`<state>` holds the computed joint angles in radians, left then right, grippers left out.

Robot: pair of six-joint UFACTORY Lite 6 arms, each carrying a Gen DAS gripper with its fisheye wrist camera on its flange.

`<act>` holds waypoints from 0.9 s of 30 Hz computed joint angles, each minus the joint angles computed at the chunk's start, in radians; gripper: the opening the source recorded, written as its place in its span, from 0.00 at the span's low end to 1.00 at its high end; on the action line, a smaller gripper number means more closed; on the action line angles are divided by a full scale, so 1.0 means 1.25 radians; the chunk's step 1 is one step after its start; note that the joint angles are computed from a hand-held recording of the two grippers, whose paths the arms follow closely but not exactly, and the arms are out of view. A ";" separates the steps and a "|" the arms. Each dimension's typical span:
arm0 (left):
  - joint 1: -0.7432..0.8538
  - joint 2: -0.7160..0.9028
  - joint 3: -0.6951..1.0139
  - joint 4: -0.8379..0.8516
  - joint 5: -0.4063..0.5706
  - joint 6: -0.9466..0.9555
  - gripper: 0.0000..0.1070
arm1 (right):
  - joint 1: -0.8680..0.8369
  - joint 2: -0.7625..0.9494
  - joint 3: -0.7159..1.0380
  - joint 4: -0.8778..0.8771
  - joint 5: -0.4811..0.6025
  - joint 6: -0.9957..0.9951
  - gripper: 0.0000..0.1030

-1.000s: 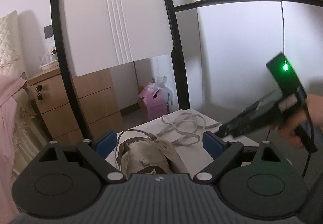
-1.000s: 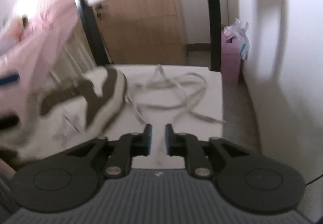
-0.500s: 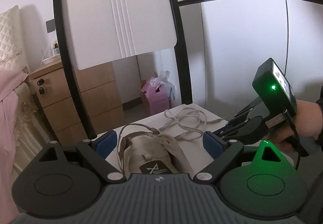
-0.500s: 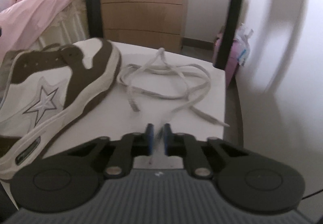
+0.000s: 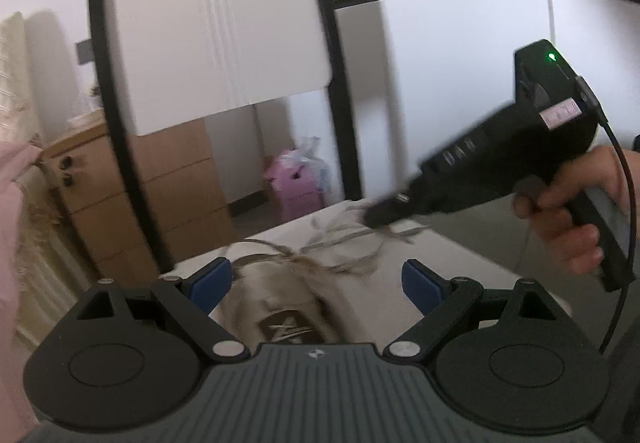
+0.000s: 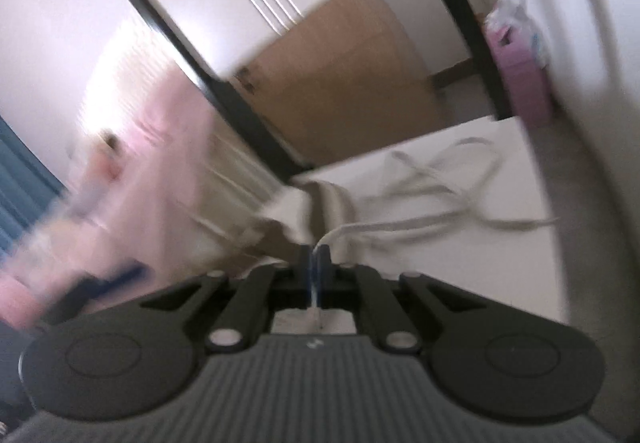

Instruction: Lace up shoes with both hands

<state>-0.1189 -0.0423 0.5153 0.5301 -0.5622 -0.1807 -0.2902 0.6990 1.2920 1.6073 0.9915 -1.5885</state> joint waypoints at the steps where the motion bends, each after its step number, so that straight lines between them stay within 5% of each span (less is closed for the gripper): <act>1: 0.008 0.003 0.007 0.053 -0.004 -0.056 0.87 | -0.002 -0.007 -0.007 0.007 0.029 0.003 0.02; 10: 0.045 0.066 0.063 0.180 -0.035 -0.248 0.65 | 0.034 -0.034 -0.045 0.027 0.153 -0.015 0.03; 15: 0.047 0.086 0.082 0.199 -0.046 -0.291 0.46 | 0.049 -0.042 -0.049 0.031 0.169 -0.024 0.03; 27: 0.098 0.113 0.102 0.321 -0.107 -0.423 0.16 | 0.021 -0.049 -0.059 0.023 0.188 -0.032 0.03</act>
<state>0.0039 0.0987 0.6432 0.9320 -0.6961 -0.7090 -0.2634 0.6378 1.2185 1.6359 1.2269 -1.6286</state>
